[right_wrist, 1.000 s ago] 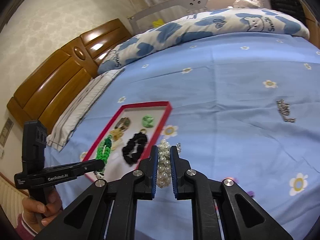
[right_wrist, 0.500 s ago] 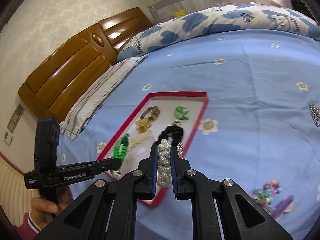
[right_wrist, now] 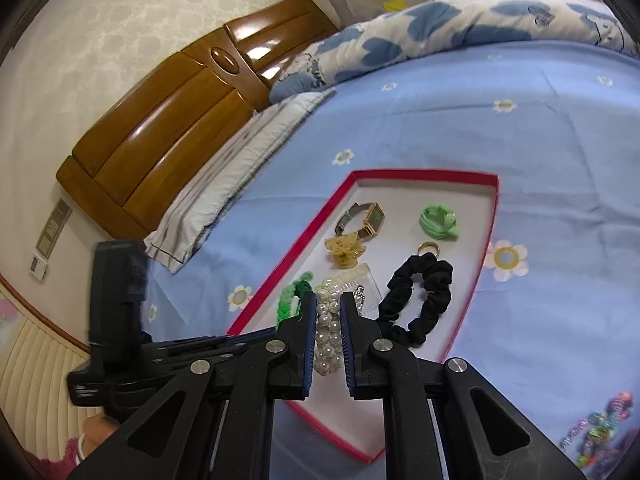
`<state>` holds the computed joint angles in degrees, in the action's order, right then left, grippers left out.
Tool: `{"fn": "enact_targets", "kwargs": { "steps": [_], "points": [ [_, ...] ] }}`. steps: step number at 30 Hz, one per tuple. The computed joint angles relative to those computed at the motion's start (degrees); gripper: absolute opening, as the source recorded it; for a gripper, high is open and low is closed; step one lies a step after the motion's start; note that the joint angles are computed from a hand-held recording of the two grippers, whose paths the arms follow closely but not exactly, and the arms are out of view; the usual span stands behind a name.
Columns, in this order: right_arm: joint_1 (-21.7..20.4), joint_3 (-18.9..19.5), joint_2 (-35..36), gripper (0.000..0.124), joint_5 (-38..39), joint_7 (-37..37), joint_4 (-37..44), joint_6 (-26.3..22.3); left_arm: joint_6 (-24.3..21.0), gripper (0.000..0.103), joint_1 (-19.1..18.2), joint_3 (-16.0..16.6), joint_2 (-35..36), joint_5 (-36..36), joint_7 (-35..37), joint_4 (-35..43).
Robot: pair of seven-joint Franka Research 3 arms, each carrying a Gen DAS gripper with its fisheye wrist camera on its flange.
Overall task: Organize jewelry
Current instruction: 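Carry the keychain and pearl bracelet into the tray and open both tools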
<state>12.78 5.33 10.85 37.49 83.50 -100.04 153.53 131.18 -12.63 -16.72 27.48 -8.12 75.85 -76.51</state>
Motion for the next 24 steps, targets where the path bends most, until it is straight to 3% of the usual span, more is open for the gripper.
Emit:
{"fn": "enact_targets", "kwargs": {
  "steps": [13, 24],
  "points": [
    [0.44, -2.49, 3.46, 0.011, -11.69, 9.82, 0.84, -3.71, -3.76, 0.011, -0.26, 0.55, 3.72, 1.73, -0.61, 3.48],
    [0.39, -2.32, 5.20, 0.017, -15.64, 11.45, 3.75, -6.10, -5.21, 0.018, -0.73, 1.02, 3.96, 3.24, -1.82, 4.46]
  ]
}}
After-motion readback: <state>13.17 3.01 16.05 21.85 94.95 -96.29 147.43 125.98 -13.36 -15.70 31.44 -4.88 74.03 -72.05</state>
